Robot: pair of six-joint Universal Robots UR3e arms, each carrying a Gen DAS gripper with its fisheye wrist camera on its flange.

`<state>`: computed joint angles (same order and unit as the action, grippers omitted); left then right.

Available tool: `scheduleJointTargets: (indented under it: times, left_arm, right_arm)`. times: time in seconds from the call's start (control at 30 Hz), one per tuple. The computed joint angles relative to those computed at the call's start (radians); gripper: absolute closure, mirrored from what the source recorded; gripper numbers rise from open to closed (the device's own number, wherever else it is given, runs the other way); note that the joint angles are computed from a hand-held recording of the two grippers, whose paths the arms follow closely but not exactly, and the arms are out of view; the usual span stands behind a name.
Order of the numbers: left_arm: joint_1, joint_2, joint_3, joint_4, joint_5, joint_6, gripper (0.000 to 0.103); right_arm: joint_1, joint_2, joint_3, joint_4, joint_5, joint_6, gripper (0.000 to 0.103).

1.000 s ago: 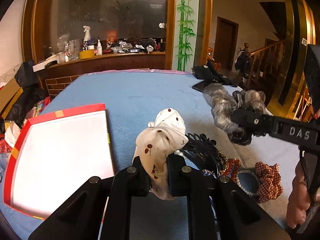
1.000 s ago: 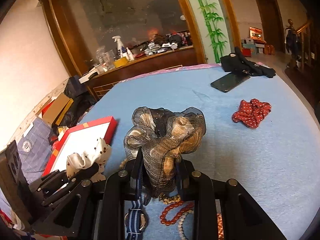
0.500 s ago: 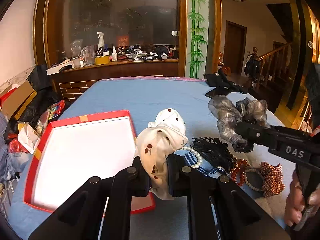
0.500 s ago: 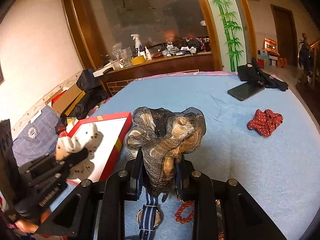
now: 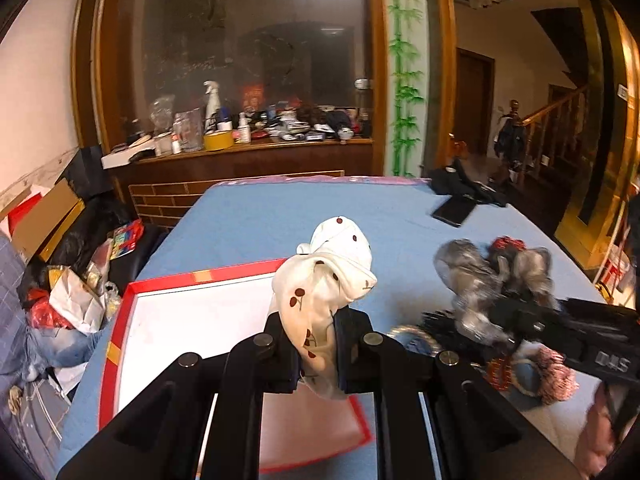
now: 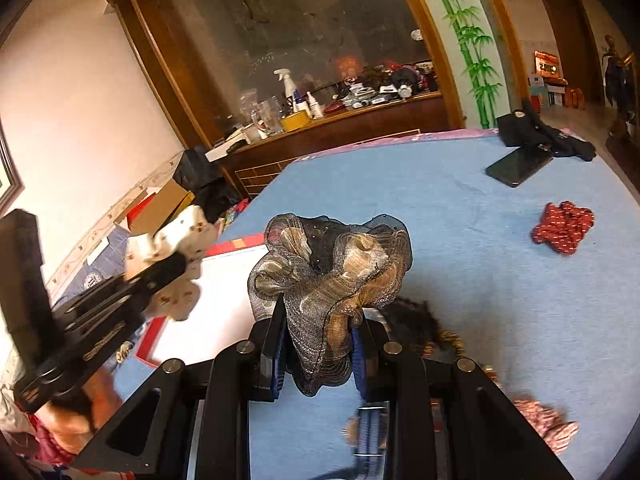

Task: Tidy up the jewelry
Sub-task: 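Carry both held scrunchies up and over the red-rimmed box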

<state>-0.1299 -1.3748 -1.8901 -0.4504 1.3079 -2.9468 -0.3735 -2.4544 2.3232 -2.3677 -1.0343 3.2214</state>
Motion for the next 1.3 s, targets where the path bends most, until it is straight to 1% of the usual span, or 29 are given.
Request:
scheduleJointTargets:
  times: [0.1, 0.17, 0.2, 0.27, 0.4, 0.53, 0.6, 0.73, 0.87, 1.0, 1.17, 1.3]
  left_arm:
    - [0.069, -0.039, 0.002, 0.036, -0.018, 0.008, 0.091]
    - [0.115, -0.074, 0.013, 0.052, -0.026, 0.009, 0.091]
    - [0.138, -0.09, 0.016, 0.061, -0.033, 0.008, 0.091]
    - [0.173, -0.152, 0.062, 0.058, -0.018, 0.003, 0.091]
    - [0.221, -0.276, 0.17, 0.017, -0.007, -0.03, 0.091]
    - [0.288, -0.381, 0.261, -0.049, -0.028, -0.051, 0.091]
    - [0.311, -0.398, 0.263, -0.051, -0.038, -0.047, 0.091]
    - [0.324, -0.445, 0.288, -0.054, -0.012, -0.045, 0.091]
    - [0.344, -0.472, 0.311, -0.089, -0.042, -0.043, 0.091]
    - [0.345, -0.5, 0.339, -0.121, -0.042, -0.047, 0.091]
    - [0.335, -0.513, 0.349, -0.136, -0.03, -0.045, 0.091]
    - [0.329, -0.523, 0.36, -0.148, -0.025, -0.041, 0.091]
  right_arm:
    - [0.214, 0.211, -0.062, -0.195, -0.166, 0.119, 0.074]
    - [0.312, 0.32, -0.113, -0.264, -0.244, 0.166, 0.074]
    - [0.363, 0.383, -0.149, -0.292, -0.283, 0.188, 0.074]
    - [0.429, 0.477, -0.206, -0.325, -0.335, 0.218, 0.074]
    - [0.535, 0.674, -0.35, -0.342, -0.413, 0.268, 0.074]
    - [0.599, 0.857, -0.532, -0.302, -0.456, 0.301, 0.074]
    - [0.627, 0.963, -0.653, -0.263, -0.475, 0.308, 0.073]
    - [0.666, 1.163, -0.889, -0.185, -0.504, 0.318, 0.073]
    - [0.683, 1.336, -1.094, -0.11, -0.517, 0.333, 0.073]
    - [0.682, 1.43, -1.219, -0.062, -0.522, 0.352, 0.073]
    - [0.675, 1.509, -1.324, 0.0, -0.536, 0.361, 0.071]
    - [0.654, 1.552, -1.365, 0.027, -0.496, 0.375, 0.071]
